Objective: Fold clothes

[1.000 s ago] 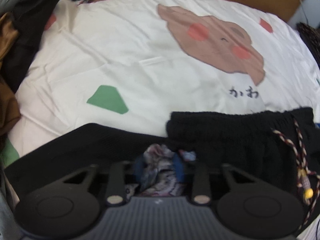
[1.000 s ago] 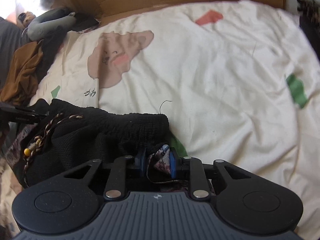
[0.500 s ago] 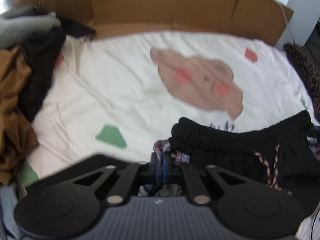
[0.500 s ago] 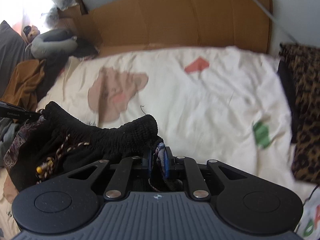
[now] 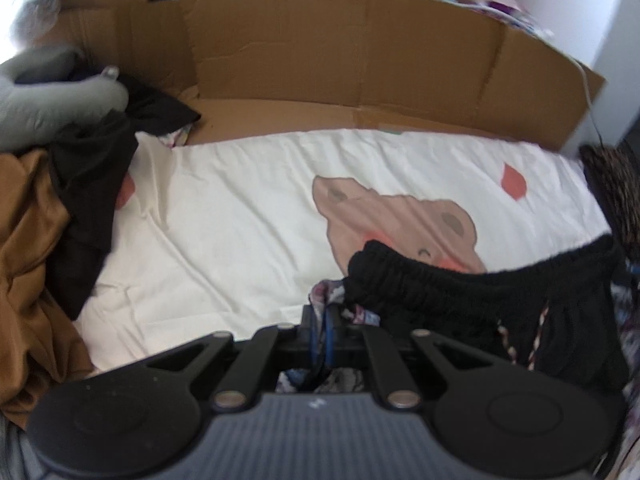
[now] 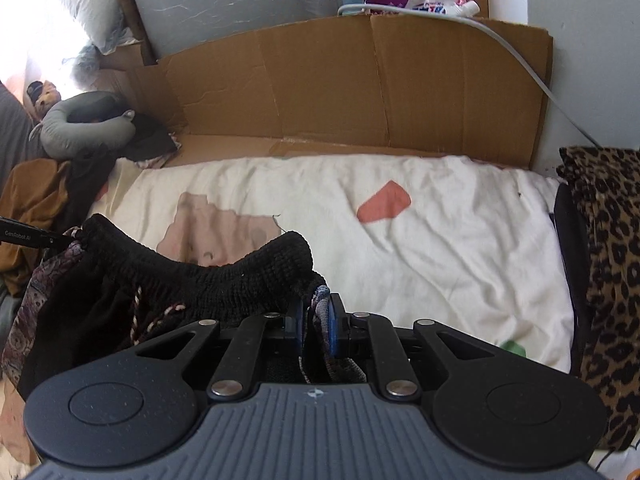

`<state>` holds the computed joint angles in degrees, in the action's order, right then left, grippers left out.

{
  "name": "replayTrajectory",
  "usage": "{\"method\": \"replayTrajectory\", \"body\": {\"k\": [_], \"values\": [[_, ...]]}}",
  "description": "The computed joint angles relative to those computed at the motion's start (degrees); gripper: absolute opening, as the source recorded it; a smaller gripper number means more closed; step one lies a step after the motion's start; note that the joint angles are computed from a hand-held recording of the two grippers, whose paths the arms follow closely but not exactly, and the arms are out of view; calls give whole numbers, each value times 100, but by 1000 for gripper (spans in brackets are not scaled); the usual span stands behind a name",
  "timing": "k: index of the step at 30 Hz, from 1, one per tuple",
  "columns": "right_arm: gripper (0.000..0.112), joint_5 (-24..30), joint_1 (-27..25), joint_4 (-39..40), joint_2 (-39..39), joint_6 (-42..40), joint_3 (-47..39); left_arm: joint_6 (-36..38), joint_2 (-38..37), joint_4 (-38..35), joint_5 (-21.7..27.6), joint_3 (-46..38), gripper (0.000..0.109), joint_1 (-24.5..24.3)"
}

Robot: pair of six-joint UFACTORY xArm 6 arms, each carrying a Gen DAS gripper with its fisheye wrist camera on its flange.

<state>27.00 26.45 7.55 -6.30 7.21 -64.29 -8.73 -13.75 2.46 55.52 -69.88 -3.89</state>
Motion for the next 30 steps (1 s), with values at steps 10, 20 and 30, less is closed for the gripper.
{"method": "replayTrajectory", "body": {"k": [10, 20, 30], "values": [[10, 561, -176, -339, 676, -65, -1266, -414, 624, 509, 107, -831, 4, -164], [10, 556, -249, -62, 1566, -545, -1842, -515, 950, 506, -370, -653, 4, 23], [11, 198, -291, 135, 2073, -856, -1660, -97, 1297, 39, -1218, -2, 5, 218]]}}
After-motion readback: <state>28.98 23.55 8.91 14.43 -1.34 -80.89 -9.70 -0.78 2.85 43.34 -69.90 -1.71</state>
